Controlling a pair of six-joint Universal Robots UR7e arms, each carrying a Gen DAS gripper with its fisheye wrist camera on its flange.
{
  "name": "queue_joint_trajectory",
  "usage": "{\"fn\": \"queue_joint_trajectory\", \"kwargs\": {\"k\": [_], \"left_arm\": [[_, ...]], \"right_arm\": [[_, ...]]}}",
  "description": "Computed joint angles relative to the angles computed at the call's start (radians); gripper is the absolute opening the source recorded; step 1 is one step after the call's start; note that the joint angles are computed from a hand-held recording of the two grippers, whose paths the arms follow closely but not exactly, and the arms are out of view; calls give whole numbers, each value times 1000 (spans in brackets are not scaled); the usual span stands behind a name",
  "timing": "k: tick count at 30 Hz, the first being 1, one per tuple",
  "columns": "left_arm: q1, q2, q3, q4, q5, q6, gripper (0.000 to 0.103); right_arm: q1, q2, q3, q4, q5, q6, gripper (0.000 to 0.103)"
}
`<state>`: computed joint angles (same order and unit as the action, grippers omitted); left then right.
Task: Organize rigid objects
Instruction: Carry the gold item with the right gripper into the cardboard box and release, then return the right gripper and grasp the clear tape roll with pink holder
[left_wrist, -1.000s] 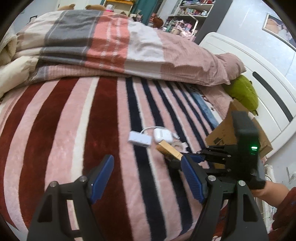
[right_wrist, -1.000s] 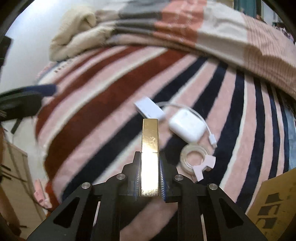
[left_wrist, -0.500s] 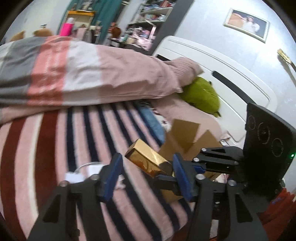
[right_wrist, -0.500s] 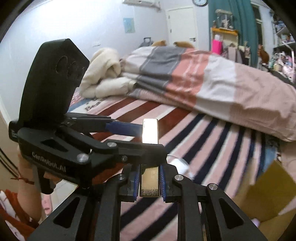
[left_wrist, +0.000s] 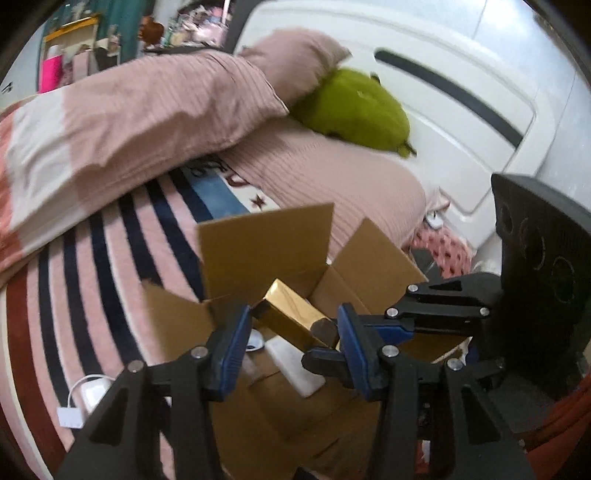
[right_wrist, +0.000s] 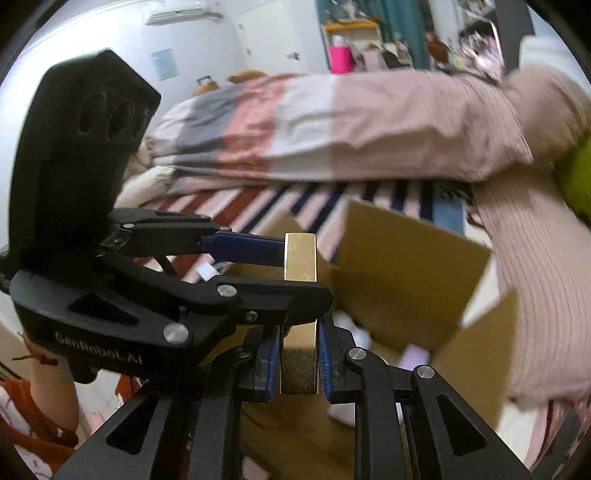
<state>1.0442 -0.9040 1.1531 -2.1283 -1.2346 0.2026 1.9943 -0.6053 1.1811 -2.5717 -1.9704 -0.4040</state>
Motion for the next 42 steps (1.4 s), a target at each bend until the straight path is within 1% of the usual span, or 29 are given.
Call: {"fn": "queue_joint_trajectory", "kwargs": {"k": [4,6,10,14,16,18,19,20,22,23,25,27,31,33,35,38,40,41,42], "left_arm": [[-13,37,-41,76,45,-11,45],[-18,42,-42,87,72,-17,46],[-21,31,-27,77,92,-20,61],[-22,-4,1,39,88,-13,64],[-21,-34,25,7,85,-8,66],[-20,-65,50,-26,91,-6,67],[-18,-83,64,-42,95,-5,67],[-16,-103,79,-61,100,-4,67],[-9,-147,113,-99,112,-2,67],[-5,-166,128,-117,121,-2,69],[8,-212,168,-166,148,-1,74],[23,-249,203,-206,172,-2,74],[70,-320,268,-272,197,-12,74],[97,-347,302,-312,209,-13,74],[119,-365,334,-342,222,-12,74],[164,-380,363,-352,201,-29,74],[192,-383,377,-351,187,-43,74],[199,-382,380,-350,184,-47,74],[209,-387,390,-349,178,-52,74]], "right_arm": [[-9,-3,-12,63,-52,22,13],[-12,-8,-13,93,-67,29,14],[-8,-10,-16,120,-96,17,14],[2,-7,-14,103,-123,12,27],[9,-7,-12,99,-132,8,29],[18,-2,-17,100,-133,9,31],[24,0,-18,95,-134,7,34],[30,4,-20,86,-133,2,37],[45,13,-20,52,-125,-19,41],[55,21,-24,33,-114,-34,43],[68,41,-42,20,-86,-56,43],[81,68,-70,19,-52,-73,44],[108,151,-156,63,14,-100,44],[117,197,-200,93,32,-106,44],[124,249,-251,134,35,-105,44],[123,318,-315,197,46,-92,44],[116,344,-325,216,46,-71,44],[111,356,-327,219,38,-59,45],[105,376,-334,213,15,-47,46]]}}
